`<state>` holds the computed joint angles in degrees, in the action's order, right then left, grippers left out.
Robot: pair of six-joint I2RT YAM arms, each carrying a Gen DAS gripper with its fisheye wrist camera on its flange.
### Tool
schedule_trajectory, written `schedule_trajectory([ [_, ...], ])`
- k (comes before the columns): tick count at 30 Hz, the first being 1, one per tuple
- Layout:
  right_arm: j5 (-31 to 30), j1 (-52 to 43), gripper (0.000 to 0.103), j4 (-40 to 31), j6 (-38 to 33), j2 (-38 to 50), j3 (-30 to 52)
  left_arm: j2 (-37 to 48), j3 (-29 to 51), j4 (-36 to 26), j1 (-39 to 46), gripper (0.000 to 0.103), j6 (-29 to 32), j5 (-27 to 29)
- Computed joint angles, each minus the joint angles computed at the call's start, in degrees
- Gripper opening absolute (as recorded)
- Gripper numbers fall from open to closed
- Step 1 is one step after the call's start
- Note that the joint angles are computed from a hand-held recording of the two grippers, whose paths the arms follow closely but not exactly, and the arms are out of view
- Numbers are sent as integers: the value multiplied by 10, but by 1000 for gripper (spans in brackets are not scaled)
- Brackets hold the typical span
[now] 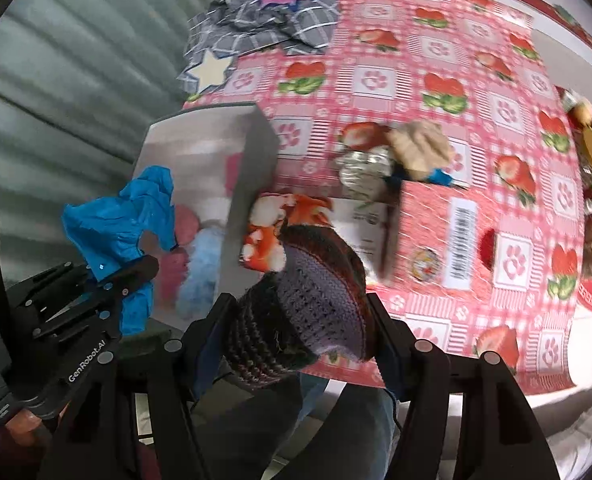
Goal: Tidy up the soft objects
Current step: 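Carry the blue cloth and knit beanie over the white box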
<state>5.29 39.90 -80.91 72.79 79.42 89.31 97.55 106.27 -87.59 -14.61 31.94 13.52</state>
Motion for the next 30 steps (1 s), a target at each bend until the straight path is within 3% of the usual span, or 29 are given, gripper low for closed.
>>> schedule_trajectory([
  [19, -59, -54, 66, 11, -140, 172, 167, 89, 88, -5, 86, 15, -22, -6],
  [30, -85, -89, 66, -6, -201, 268, 279, 164, 172, -6, 94, 15, -43, -26],
])
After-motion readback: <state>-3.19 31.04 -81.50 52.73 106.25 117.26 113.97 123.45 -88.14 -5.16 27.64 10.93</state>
